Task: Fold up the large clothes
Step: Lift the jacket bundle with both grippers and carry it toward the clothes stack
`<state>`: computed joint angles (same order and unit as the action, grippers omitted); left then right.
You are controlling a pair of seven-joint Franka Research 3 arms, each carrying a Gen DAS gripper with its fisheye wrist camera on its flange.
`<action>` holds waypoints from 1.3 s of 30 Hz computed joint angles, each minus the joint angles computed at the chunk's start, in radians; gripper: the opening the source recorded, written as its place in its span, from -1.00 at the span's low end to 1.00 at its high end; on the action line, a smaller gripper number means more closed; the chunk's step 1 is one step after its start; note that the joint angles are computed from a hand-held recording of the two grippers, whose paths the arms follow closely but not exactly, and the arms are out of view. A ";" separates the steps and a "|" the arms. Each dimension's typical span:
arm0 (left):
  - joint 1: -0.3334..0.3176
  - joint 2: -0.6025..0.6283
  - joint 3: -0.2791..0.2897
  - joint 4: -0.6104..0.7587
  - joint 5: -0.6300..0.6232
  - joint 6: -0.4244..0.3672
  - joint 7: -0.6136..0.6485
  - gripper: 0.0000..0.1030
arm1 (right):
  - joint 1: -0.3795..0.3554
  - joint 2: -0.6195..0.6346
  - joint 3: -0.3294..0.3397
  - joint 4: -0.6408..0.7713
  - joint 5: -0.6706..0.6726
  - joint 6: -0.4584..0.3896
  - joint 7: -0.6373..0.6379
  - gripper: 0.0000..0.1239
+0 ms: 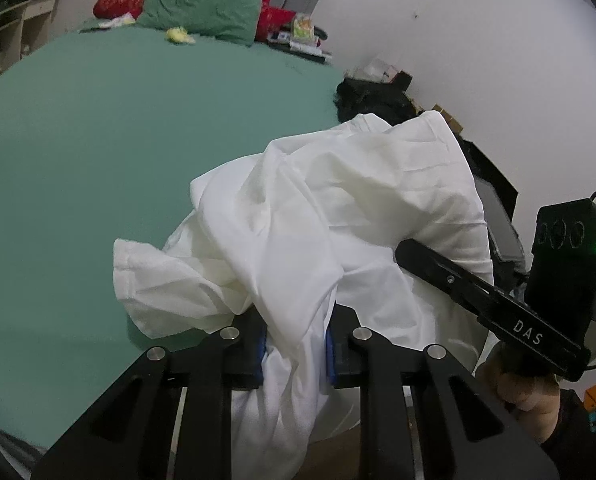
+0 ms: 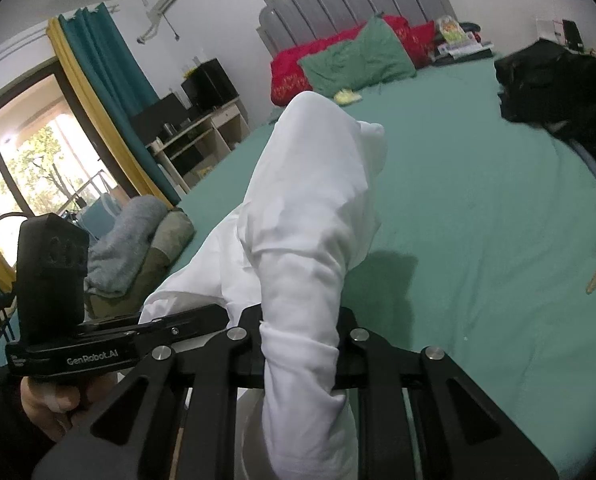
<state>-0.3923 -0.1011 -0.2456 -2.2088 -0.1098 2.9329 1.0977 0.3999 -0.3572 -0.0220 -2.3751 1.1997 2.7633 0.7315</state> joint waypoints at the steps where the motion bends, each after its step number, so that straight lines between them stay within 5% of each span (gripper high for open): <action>1: 0.001 -0.015 0.001 -0.008 0.003 0.005 0.001 -0.57 | 0.001 -0.006 0.003 0.002 0.000 0.005 0.001 -0.72; 13: -0.005 -0.177 0.061 -0.112 0.072 0.085 -0.024 -0.57 | 0.071 0.009 0.039 0.119 -0.068 0.092 0.032 -0.72; 22: 0.000 -0.327 0.176 -0.192 0.094 0.081 0.040 -0.57 | 0.140 0.148 0.087 0.306 -0.043 0.142 -0.011 -0.72; 31: 0.109 -0.461 0.260 -0.231 0.124 -0.018 0.131 -0.57 | 0.164 0.378 0.202 0.579 -0.061 0.159 -0.022 -0.72; 39: 0.222 -0.538 0.334 -0.237 0.131 -0.102 0.220 -0.57 | 0.186 0.610 0.293 0.853 -0.281 0.146 0.144 -0.72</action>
